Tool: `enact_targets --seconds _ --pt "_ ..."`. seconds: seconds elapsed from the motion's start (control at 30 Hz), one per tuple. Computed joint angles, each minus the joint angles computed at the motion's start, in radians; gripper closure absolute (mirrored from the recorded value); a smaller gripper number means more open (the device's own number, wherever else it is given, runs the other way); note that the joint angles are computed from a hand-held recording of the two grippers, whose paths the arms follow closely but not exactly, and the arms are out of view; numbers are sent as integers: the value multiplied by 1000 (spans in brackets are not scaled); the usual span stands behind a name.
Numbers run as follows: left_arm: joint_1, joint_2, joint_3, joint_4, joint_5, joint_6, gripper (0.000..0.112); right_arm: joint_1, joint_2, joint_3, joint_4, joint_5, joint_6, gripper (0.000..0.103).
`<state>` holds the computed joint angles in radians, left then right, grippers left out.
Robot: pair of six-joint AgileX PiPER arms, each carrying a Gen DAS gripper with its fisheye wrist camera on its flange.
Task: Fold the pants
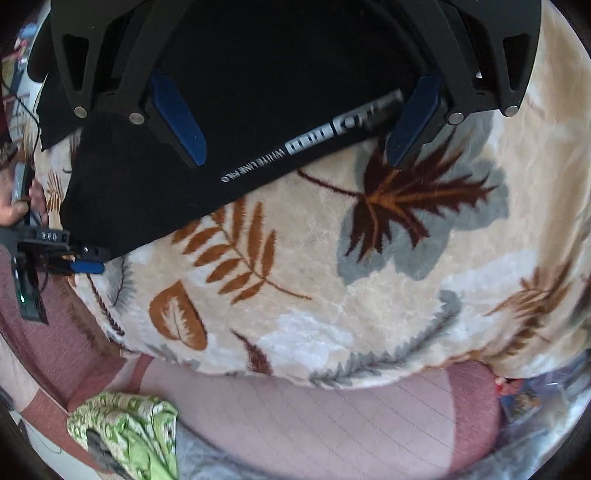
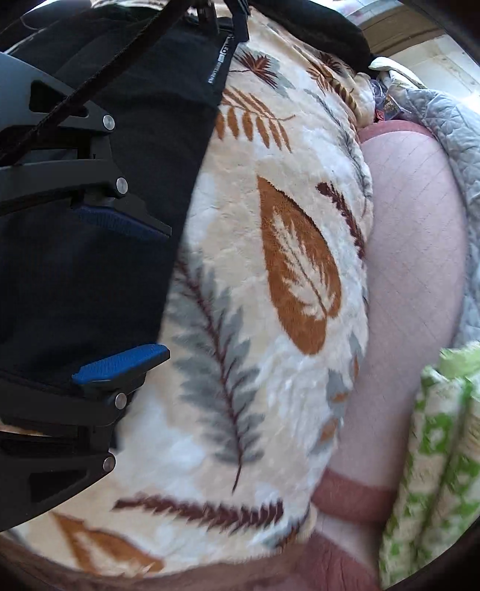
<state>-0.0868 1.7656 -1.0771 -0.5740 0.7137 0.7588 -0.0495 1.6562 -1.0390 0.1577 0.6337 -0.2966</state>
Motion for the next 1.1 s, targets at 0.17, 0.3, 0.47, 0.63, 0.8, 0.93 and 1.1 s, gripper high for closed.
enact_targets --seconds 0.17,0.3,0.47,0.63,0.8,0.93,1.1 --pt "-10 82 -30 18 -15 76 13 -17 128 -91 87 41 -139 38" --pt "-65 73 -2 121 -71 52 10 -20 141 -94 136 34 -213 29" --pt "-46 23 19 55 -29 130 86 17 84 -23 95 14 -232 75" --pt "-85 -72 106 77 -102 65 95 51 17 48 83 -11 -182 96" --pt "-75 -253 208 40 -97 56 97 87 -132 129 36 -22 -76 96" --pt "-22 -482 313 6 -33 58 97 119 -334 210 16 24 0 96" --pt "159 -867 483 -64 195 130 97 276 -676 357 -73 132 244 96"
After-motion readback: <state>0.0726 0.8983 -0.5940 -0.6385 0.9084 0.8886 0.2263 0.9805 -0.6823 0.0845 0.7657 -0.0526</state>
